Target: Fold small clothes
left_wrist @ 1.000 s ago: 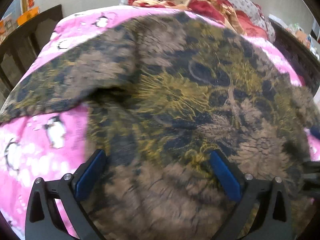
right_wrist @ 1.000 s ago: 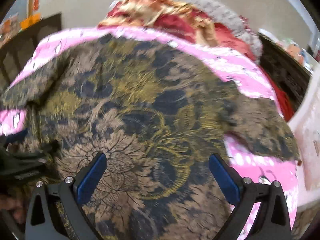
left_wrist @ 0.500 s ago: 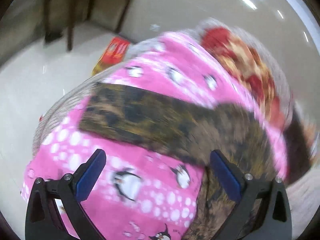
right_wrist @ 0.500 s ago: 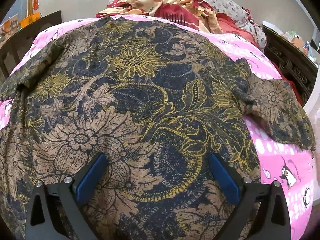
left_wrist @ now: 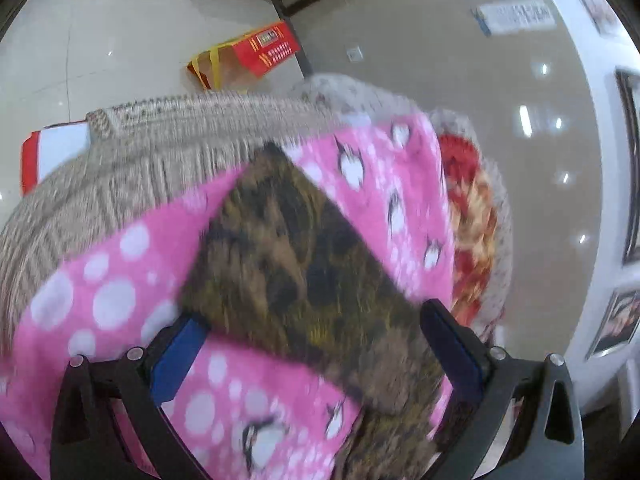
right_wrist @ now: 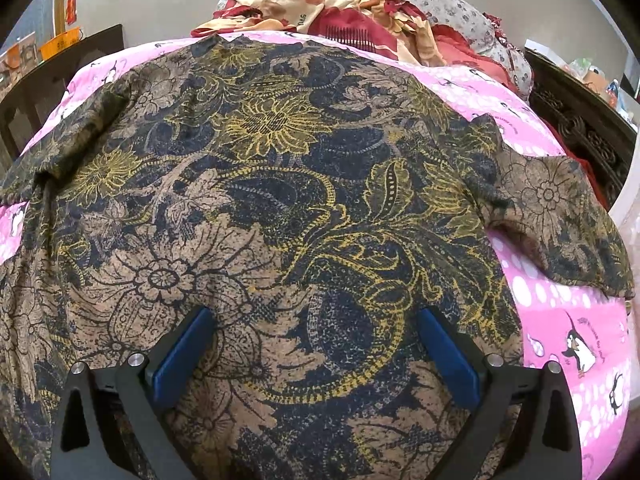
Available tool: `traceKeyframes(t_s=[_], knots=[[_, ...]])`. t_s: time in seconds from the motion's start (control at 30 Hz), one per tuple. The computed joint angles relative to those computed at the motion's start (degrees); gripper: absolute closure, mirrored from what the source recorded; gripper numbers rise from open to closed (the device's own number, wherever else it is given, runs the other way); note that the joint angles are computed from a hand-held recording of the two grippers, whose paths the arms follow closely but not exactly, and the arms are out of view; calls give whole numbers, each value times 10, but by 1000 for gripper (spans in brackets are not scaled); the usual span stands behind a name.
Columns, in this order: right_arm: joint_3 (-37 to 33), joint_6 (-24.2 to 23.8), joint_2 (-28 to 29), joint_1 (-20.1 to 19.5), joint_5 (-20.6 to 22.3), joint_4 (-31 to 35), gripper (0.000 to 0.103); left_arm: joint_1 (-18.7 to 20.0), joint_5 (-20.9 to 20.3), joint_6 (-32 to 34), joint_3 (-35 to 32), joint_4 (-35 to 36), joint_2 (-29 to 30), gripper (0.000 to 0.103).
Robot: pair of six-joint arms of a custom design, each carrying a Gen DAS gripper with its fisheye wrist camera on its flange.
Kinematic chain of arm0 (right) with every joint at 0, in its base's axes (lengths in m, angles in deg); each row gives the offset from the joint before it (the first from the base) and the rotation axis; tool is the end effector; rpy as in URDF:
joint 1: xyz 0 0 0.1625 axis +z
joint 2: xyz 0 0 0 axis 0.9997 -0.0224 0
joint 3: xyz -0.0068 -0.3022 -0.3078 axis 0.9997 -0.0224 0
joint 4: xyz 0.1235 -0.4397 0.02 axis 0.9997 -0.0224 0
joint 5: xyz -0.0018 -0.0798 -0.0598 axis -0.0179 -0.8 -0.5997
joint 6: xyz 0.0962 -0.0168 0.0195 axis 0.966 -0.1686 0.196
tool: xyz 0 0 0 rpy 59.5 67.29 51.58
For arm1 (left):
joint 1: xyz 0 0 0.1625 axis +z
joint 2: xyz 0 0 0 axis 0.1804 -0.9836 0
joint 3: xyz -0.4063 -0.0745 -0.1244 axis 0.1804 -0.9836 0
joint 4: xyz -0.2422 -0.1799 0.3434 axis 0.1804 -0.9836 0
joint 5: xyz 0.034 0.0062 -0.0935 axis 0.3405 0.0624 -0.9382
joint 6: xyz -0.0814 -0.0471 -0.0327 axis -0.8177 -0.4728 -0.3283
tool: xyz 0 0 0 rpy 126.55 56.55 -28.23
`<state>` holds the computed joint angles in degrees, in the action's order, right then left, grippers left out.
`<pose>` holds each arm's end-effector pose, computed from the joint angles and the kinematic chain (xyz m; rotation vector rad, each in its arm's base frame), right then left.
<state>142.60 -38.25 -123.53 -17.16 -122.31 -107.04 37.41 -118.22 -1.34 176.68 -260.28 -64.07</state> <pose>-0.1071 -0.6445 0.4789 0.5727 -2.2181 0.6486 -0.2730 -0.6011 0.1006 0.9935 -2.5110 1.3865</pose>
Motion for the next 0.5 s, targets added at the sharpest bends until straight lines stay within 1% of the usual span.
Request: traceKeyframes(t_s=[0.03,0.1,0.13,0.17,0.2,0.27,0.33,0.37,0.4,0.43,0.47,0.5], knots=[[-1,1,2,1,-1,0,0,3,2,8,0,-18,2,0],[-2,1,2,1,0,0,0,2,16,19,-6,-11,1,0],[-2,0,2,1,-1,0,0,-1,26,26,-6,4,-2,6],[-1,0,2,1,0,0,0,-4,37,24,-7,35,-7,12],[-2,0,2,0,0,0,0,-4,40,24,-9,60,-11,21],[-1,0,1,0,0,0,0,-5,49,16,-8,115,-22,32],[-1,0,1,0,1,0,0,-4,63,-15,-11,176,-31,54],[-1,0,0,0,2,1,0,-3,70,-32,-12,202,-34,60],[-1,0,0,0,2,1,0,-2,73,-53,-15,234,-38,72],[-1,-1,0,0,1,1,0,-3,79,-83,-21,289,-44,88],[-1,0,1,0,2,1,0,-4,82,-103,-30,338,-48,95],[-2,0,1,-1,2,2,0,-5,82,-104,-38,364,-50,97]])
